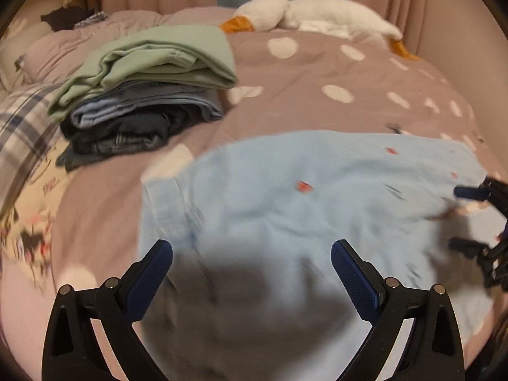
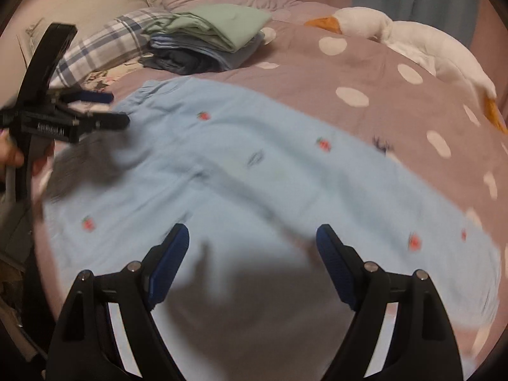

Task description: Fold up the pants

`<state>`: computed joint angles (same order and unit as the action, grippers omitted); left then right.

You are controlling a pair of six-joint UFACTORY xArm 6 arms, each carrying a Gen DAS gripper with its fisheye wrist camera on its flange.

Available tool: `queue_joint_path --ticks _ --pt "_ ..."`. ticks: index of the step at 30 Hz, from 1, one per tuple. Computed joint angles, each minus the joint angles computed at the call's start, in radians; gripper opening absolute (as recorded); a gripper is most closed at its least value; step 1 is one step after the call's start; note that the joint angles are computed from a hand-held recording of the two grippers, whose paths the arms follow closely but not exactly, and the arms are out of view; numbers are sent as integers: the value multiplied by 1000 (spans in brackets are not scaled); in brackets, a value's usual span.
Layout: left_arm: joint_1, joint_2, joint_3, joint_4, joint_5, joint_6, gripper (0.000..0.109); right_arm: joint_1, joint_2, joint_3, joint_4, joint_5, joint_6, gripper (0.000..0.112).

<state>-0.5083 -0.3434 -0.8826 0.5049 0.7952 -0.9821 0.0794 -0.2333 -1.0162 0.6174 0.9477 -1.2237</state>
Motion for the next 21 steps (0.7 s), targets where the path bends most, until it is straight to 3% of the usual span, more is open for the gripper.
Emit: queue_joint_path --ticks 7,12,15,18,21 --pt "222 62 28 -346 -197 281 99 44 277 -272 -14 -15 8 83" --pt "283 95 11 -512 -200 452 99 63 444 -470 -52 17 72 83" --pt "307 126 -23 -508 -156 486 99 70 537 -582 -108 67 99 83" --pt "322 121 -1 -681 -172 637 98 61 620 -699 -127 178 121 83" --pt "316 106 13 -694 -163 687 77 66 703 -812 -197 276 167 83"
